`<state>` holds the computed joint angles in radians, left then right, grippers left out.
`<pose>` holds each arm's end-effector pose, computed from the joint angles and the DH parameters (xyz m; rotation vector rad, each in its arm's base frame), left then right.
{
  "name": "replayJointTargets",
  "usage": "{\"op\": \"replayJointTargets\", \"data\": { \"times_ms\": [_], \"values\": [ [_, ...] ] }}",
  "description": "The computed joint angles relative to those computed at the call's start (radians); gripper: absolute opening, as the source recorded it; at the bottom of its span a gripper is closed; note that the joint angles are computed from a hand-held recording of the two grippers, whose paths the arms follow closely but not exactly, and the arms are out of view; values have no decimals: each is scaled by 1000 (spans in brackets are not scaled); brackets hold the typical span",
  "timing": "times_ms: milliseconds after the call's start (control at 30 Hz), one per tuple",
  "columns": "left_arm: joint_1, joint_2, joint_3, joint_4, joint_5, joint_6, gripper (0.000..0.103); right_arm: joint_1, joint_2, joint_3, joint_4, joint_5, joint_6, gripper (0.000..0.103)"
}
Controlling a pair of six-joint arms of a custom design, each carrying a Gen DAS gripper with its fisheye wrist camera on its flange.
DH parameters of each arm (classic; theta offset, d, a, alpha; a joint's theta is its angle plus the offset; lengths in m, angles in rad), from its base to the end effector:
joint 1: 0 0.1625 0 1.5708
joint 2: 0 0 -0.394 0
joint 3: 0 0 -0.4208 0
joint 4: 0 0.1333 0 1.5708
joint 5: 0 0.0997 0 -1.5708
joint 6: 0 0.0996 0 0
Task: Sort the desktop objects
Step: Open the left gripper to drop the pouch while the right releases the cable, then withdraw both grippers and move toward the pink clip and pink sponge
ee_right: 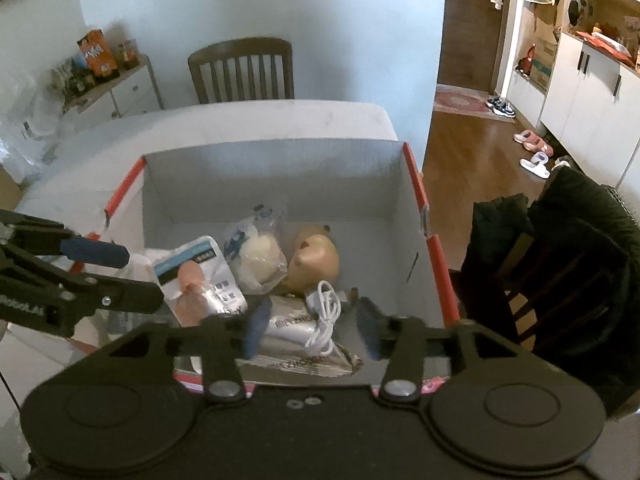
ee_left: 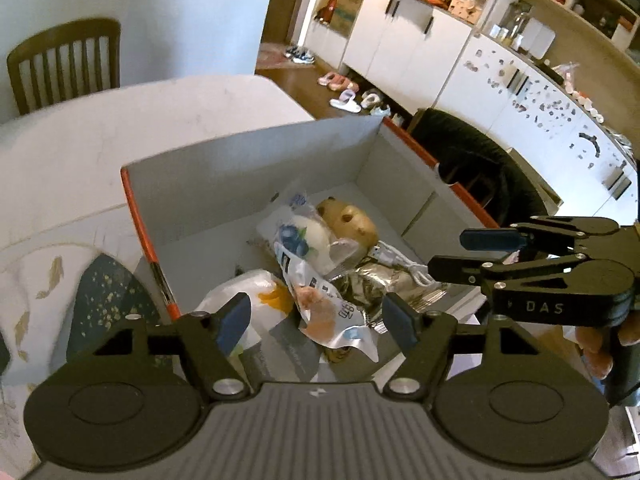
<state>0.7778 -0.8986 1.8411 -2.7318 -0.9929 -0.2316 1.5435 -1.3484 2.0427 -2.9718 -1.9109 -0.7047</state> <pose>-0.3015 -0.5604 0.0705 0.6559 2.5894 -0.6443 0.0851 -0.5496 0.2709 0.6790 -2.4024 0.7050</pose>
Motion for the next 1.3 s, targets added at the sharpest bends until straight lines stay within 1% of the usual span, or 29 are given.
{"op": "replayJointTargets", "data": {
  "times_ms": [67,133,200,400,500,600,767,833,1033,1133,1300],
  "values": [
    [-7,-11,14,-22,4,7,72,0,-10,2,16,17,3,55],
    [-13,-19,25,-35,13,3,72,3,-16,5,19,29,0,62],
    [-15,-27,32,-39,19,-1,72,4,-21,11,15,43,-3,67],
    [-18,-59,62,-57,37,-17,72,10,-26,20,17,54,-3,72],
    [-18,-85,82,-63,39,-31,72,15,-34,29,13,67,14,78],
    [-19,-113,105,-72,36,-41,72,22,-43,38,12,78,31,81],
    [-27,-166,154,-95,36,-22,73,49,-45,65,-26,63,36,86],
    [-26,-192,178,-108,30,-12,74,63,-43,80,-49,54,41,90],
    [-10,-293,251,-122,12,29,74,130,-30,127,-126,28,95,93],
    [0,-355,292,-121,24,70,74,178,-4,149,-175,3,116,93],
    [37,-473,347,-86,7,116,74,258,61,174,-226,-48,181,95]
  ]
}}
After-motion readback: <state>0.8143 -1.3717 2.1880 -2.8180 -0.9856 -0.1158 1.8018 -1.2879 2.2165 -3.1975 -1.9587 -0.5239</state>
